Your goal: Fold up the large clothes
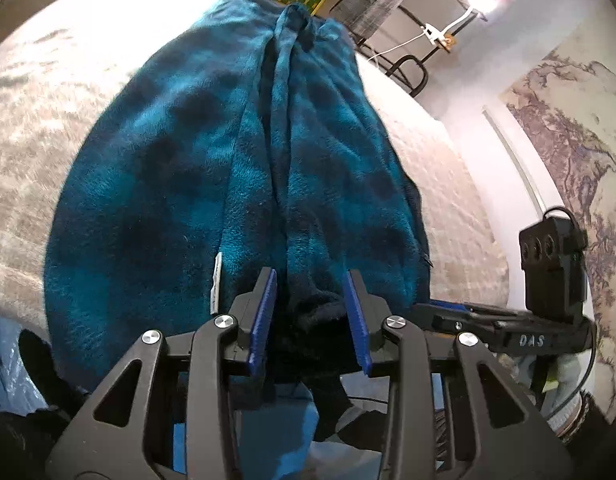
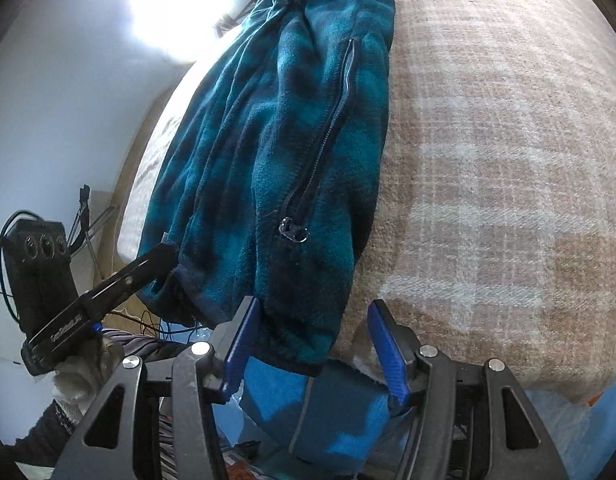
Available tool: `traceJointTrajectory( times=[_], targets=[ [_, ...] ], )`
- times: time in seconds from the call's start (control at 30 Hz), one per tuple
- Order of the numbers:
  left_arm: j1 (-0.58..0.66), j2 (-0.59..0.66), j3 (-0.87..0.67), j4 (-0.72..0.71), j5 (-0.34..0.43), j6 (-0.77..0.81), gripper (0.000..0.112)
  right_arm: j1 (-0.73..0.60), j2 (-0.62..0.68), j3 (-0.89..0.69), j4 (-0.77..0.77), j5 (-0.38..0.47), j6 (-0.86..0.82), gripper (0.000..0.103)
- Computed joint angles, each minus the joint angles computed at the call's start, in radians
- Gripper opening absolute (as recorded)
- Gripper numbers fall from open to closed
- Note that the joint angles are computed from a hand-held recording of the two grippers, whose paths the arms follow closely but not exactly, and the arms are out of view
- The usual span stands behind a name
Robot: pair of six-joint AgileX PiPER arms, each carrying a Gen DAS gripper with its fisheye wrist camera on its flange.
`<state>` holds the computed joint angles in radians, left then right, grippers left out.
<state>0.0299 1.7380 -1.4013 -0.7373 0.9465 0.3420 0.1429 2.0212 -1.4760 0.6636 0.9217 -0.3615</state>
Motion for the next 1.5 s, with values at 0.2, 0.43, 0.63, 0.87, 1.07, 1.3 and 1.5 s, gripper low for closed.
traceJointTrajectory(
  times=[0.2, 0.43, 0.63, 0.87, 1.07, 1.3, 1.5],
  targets=[
    [-0.025, 0.030, -0.019, 0.005, 0.003, 0.032, 0.006, 0.003, 0.010, 0.011, 0.021, -0.005, -0.018, 0.060],
    [0.080, -0.053, 0.060, -0.224, 0.120, 0.106, 0.003, -0.021, 0.018, -0.004, 0.103, 0.049, -0.096, 0.013],
    [0.027, -0.015, 0.127, -0.120, 0.000, 0.108, 0.003, 0.033, -0.019, 0.016, -0.028, -0.017, -0.057, 0.011],
    [0.066, -0.087, 0.063, -0.095, 0.127, 0.150, 0.005, 0.120, -0.054, 0.043, -0.213, -0.095, 0.047, 0.014],
    [0.235, -0.192, 0.029, -0.085, 0.138, 0.289, 0.027, 0.183, -0.185, 0.122, -0.386, -0.196, 0.166, 0.041],
    [0.161, -0.030, -0.032, 0.029, 0.020, 0.223, 0.027, 0.216, -0.178, 0.061, -0.429, -0.235, 0.209, 0.041],
    [0.008, -0.064, 0.164, -0.032, -0.142, 0.325, 0.047, 0.224, -0.112, 0.032, -0.462, -0.189, 0.188, 0.041]
  ],
)
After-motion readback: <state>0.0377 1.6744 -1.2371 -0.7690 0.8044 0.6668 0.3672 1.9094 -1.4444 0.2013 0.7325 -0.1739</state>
